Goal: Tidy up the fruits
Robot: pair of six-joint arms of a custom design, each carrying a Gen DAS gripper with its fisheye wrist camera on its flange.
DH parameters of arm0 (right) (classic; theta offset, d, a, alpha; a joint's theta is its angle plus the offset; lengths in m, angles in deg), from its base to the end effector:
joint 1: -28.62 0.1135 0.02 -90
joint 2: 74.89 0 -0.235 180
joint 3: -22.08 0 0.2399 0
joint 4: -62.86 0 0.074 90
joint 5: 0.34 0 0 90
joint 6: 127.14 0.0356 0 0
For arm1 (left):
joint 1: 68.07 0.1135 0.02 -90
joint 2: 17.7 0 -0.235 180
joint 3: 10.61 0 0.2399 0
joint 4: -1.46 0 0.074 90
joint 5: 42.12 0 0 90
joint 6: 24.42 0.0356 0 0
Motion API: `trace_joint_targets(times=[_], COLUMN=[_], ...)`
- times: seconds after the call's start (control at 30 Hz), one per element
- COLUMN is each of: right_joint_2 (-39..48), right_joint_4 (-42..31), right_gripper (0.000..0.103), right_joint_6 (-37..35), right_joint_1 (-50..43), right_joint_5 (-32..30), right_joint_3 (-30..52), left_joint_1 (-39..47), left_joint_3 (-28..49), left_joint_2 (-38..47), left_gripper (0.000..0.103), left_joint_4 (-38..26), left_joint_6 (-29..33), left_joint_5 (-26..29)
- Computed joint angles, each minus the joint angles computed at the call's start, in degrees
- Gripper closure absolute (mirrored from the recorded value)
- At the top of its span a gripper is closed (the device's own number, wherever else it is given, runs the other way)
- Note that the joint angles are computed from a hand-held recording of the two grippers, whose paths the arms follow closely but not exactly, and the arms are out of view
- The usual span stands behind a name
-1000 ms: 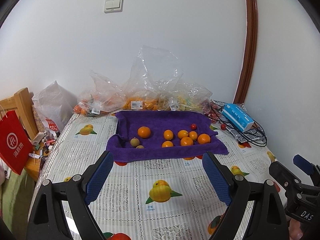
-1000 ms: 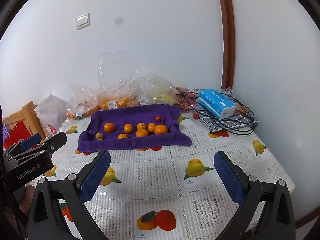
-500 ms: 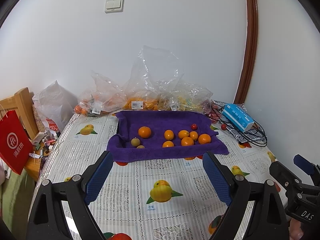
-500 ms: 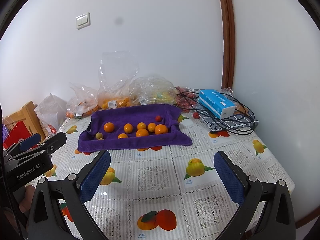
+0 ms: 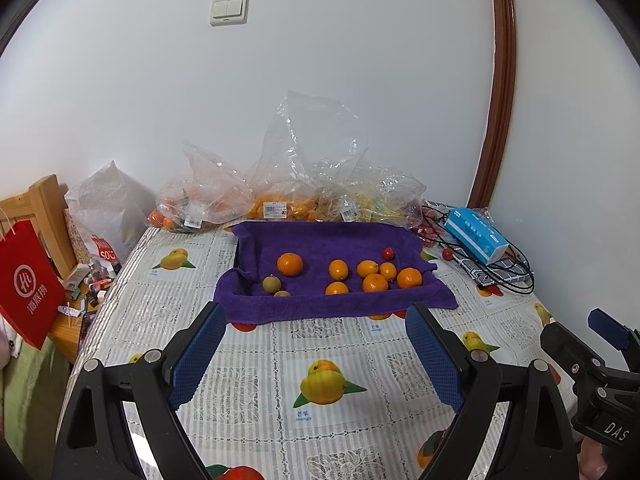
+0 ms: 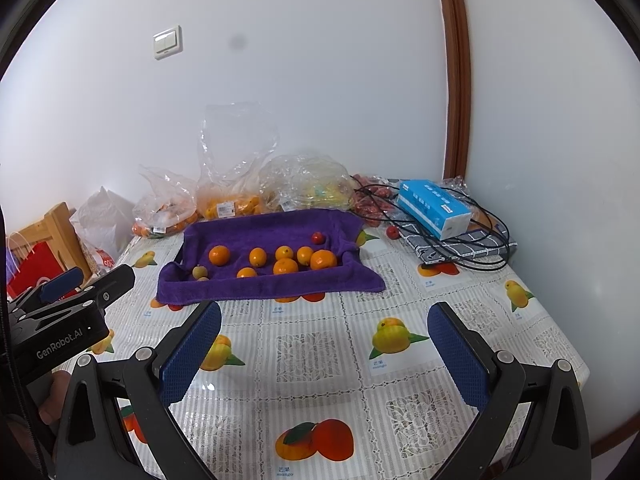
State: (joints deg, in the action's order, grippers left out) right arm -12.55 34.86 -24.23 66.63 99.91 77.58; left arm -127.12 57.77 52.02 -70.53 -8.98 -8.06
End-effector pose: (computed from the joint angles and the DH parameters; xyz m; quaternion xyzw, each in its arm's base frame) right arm 0.1919 0.1419 0.2308 -0.1515 0.8707 0.1267 0.4504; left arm 0.1309 -0.1609 0.2383 -0.1853 0.8567 0.0651 0.4770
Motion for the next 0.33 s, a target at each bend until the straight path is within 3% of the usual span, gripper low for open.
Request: trace_joint_targets(times=[0.33], right_joint_2=[-0.2], right_joint_4=[-0.1], right_gripper=[0.001], right_joint_6=[0.0], right_joint_1=[0.4], right_joint_5=[0.2], right_joint_3=[0.1], left_joint_1=[0.1], left_joint_3=[0.2], left_joint_2=[0.1], left_gripper=[0.012], left_joint_4=[-0.4], left_joint_6=[-0.4], left_joint_5=[-0.2])
